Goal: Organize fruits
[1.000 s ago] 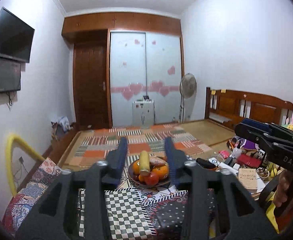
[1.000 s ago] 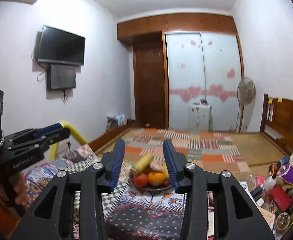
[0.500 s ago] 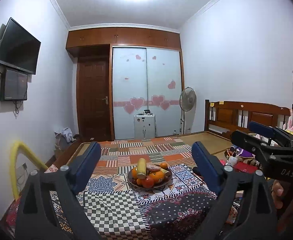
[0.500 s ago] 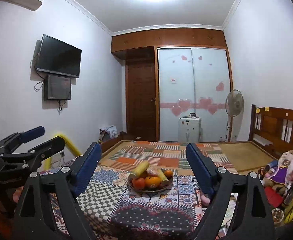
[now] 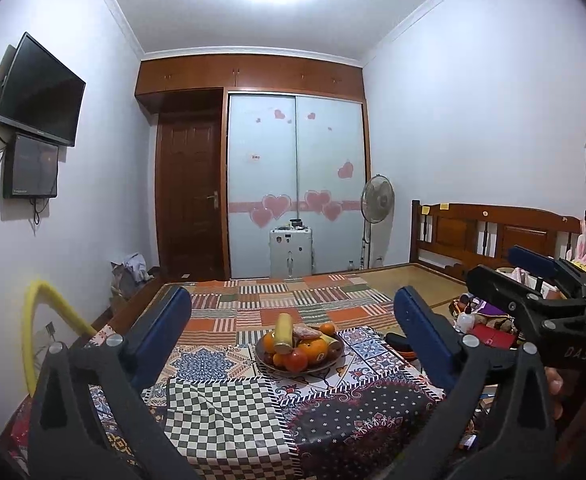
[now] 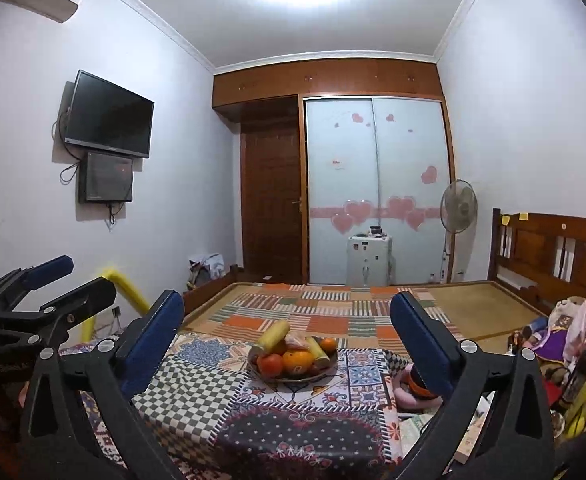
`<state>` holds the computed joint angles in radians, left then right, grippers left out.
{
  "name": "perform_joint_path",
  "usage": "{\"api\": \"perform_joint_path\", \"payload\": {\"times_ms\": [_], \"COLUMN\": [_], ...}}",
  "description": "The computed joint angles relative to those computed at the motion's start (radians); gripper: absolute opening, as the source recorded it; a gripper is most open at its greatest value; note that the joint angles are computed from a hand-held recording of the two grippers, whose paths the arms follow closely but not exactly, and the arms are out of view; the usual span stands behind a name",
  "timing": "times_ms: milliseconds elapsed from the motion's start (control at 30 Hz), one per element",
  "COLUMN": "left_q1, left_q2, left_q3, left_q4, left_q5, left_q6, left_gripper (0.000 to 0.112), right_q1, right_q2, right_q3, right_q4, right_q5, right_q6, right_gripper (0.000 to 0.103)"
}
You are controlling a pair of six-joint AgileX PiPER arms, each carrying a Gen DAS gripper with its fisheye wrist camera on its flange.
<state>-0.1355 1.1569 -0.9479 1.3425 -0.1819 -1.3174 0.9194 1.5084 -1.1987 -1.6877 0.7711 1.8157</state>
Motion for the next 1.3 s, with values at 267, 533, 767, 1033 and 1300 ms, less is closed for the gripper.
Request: {"api": "perform_joint_path", "payload": {"times_ms": [267,533,767,1033,1300], "left_q1": [-0.004,-0.015,-0.017,-0.025,-0.013], "left_q2": [0.005,0.004,0.008,0.021,0.027], "left_q3": [-0.002,-0.002,-0.003,-0.014,-0.017], "left_q4": [0.010,0.007,-0.004,-0.010,0.017], "left_q5": [0.003,0.012,0.011,0.010,-0.008], "left_q6": [-0.007,-0.004,0.007,0.019,-0.007], "left_gripper": [0.103,0.103,0.103,0.103,0.103], "right_q1": [0.001,-0.002,-0.004,-0.006,-0.001], "right_q2": [-0.004,-0.012,-0.016,-0.019,-0.015], "right_q3": [0.005,0.008,0.011,0.009,0.000], "right_q4": [0.004,0.008,0.008,0.008,0.010], "right_q5": [0.000,-0.001,-0.002,-0.005,0.000], "right_q6": [0.003,0.004,0.008,0.006,-0.001], "right_gripper": [0.103,0.103,0.103,0.103,0.103]}}
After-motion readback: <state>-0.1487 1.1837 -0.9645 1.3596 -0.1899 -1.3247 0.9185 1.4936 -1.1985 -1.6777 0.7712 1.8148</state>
